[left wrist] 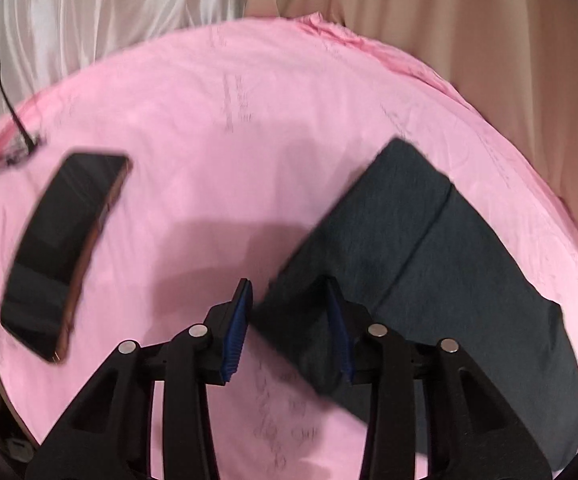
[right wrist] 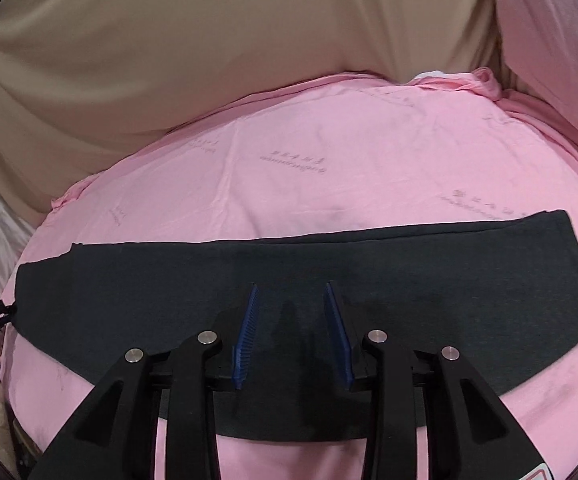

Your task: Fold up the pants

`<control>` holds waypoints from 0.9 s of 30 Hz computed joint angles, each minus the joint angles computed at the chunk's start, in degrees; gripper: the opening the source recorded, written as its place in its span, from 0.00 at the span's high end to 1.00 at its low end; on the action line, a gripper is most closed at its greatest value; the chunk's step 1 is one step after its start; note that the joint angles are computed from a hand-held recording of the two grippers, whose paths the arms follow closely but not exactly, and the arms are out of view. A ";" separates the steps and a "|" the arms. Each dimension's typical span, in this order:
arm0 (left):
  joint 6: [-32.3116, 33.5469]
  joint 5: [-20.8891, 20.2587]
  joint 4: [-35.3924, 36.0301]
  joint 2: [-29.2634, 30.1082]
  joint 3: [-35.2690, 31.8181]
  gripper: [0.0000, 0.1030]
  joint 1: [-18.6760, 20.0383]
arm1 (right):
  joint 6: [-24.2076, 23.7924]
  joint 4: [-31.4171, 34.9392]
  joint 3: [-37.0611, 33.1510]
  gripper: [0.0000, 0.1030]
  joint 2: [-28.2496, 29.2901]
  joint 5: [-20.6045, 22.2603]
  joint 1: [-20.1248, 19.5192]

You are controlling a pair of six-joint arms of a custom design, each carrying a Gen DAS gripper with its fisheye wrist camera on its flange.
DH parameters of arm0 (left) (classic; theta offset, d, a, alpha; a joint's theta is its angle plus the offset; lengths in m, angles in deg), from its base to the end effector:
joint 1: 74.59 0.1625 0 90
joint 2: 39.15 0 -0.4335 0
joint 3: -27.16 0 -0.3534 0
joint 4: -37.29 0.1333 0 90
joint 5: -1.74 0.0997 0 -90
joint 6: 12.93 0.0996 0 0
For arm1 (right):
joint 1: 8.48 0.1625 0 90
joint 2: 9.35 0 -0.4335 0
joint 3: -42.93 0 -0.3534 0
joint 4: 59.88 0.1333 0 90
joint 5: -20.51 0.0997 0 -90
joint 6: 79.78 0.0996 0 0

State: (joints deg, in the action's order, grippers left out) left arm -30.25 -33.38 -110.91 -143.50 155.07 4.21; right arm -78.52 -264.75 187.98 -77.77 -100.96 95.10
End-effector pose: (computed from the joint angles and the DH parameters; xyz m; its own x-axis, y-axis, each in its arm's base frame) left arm 0.1464 -0.3665 0.4507 -0.6725 -0.5690 -0.4732 -0.0423 0.6680 -0.7430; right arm 0.1664 -0.3426 0.2168 -0.9088 0.1306 0.3963 -0.1645 0.7608 -0.6278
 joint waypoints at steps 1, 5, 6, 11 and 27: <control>-0.33 1.60 0.32 0.39 -0.05 0.65 -0.64 | 0.48 0.89 -0.94 0.67 0.96 1.51 1.07; -5.27 7.43 1.46 -1.97 2.09 0.67 -5.48 | -1.93 8.25 -10.38 0.57 9.34 4.90 6.50; -5.46 9.08 0.34 -3.22 3.45 0.67 -8.24 | -2.85 10.12 -12.89 0.55 11.47 5.53 7.45; -2.97 10.04 4.08 -4.46 5.27 0.63 -17.33 | -8.35 21.38 -30.18 0.55 24.36 9.20 10.40; 4.55 9.99 -0.54 11.62 -3.89 0.58 -5.03 | -8.81 31.92 -50.88 1.00 37.71 10.78 9.21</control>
